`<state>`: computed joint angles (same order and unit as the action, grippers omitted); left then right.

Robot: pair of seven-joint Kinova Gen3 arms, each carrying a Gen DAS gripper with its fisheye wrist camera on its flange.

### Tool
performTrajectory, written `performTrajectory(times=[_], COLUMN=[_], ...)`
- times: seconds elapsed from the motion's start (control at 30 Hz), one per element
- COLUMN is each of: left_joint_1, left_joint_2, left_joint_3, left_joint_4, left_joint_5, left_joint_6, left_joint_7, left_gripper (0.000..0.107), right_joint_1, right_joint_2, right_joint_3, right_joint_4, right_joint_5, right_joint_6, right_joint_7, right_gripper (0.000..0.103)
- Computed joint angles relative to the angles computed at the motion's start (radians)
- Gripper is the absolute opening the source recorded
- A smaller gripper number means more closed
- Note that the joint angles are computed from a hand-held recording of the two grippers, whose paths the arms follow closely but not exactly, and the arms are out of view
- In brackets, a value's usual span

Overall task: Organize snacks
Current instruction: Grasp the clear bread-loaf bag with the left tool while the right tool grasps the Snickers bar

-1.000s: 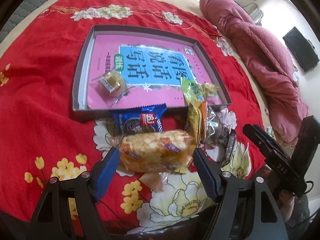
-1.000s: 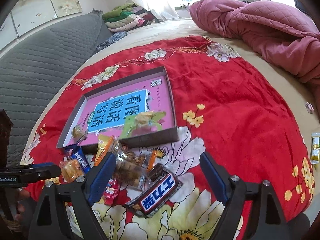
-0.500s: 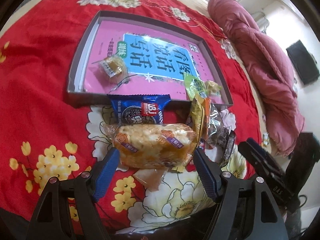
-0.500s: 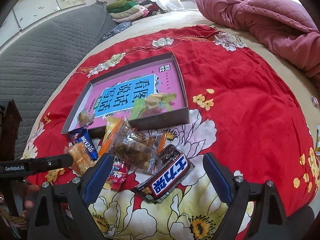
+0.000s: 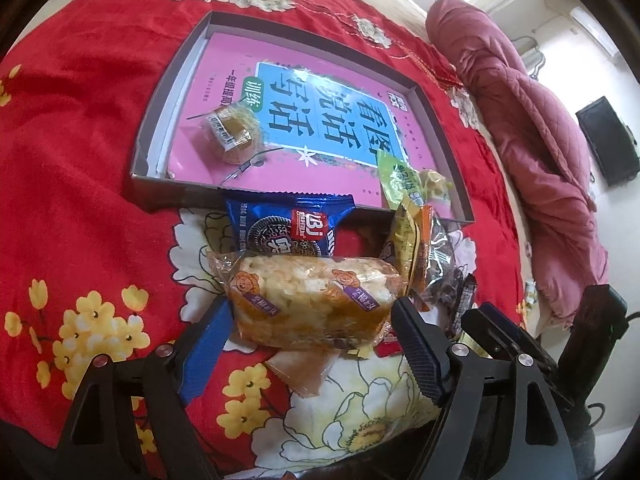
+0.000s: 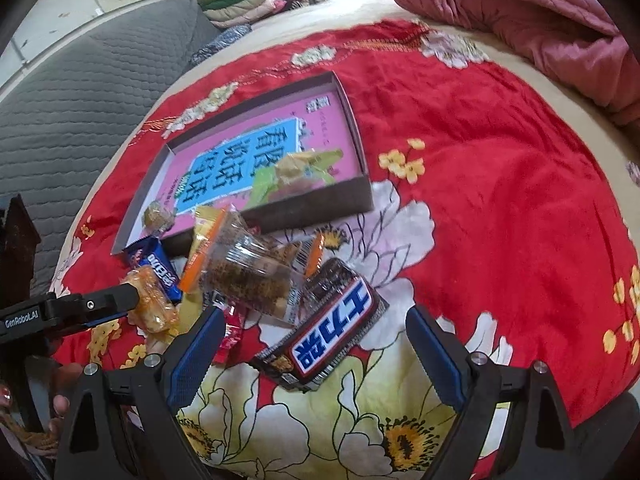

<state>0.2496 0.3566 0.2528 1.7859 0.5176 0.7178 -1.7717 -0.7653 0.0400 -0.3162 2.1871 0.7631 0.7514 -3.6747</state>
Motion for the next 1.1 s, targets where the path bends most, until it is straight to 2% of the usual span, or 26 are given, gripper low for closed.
performTrajectory(times=[0.2,0.4,0.63,0.77,0.97,1.1], left_joint_1=[0.005,-0.003,0.001,0.022,0.034,0.034], left_joint_2=[0.020,0.025,0.030,0.035,0.041,0.045], left_joint_3=[0.001,0.009,0.007,-0.002,-0.002,0.000], left_joint_4=[0.001,0.005,0.002,-0.010,-0.015,-0.011], left_joint_5=[-0.006,0.009,0.005,-0.020,-0.044,-0.051], left_joint_6=[-0.004,-0.015,-0.017,-0.022,-0.031,-0.043], left_joint_7=[0.005,-0.007,0.000,0.035,0.073,0.085], left_gripper=[0.082,0.083,0.083,0.084,0.086,0.086], right_joint_1=[0.030,0.038,0.039,0.039,0.049,0.063], right_joint_2=[-0.001,0.013,0.010,-0.005,-0.025,-0.036], right_joint_3=[0.019,0.029,0.041,0.034,0.021,0.010], right_joint_4=[0.031,0.034,0.061,0.089,0.121,0.139], right_joint_5=[-0.042,-0.047,-0.012,0.038,0.083,0.127], right_joint_6=[-0.080,-0.111,-0.153,-0.176,-0.212,-0.240], right_joint_7=[-0.006,-0.007,-0.066,-0.137,-0.199,-0.249], right_gripper=[0.092,0.091,0.068,0.049,0.042,0.042])
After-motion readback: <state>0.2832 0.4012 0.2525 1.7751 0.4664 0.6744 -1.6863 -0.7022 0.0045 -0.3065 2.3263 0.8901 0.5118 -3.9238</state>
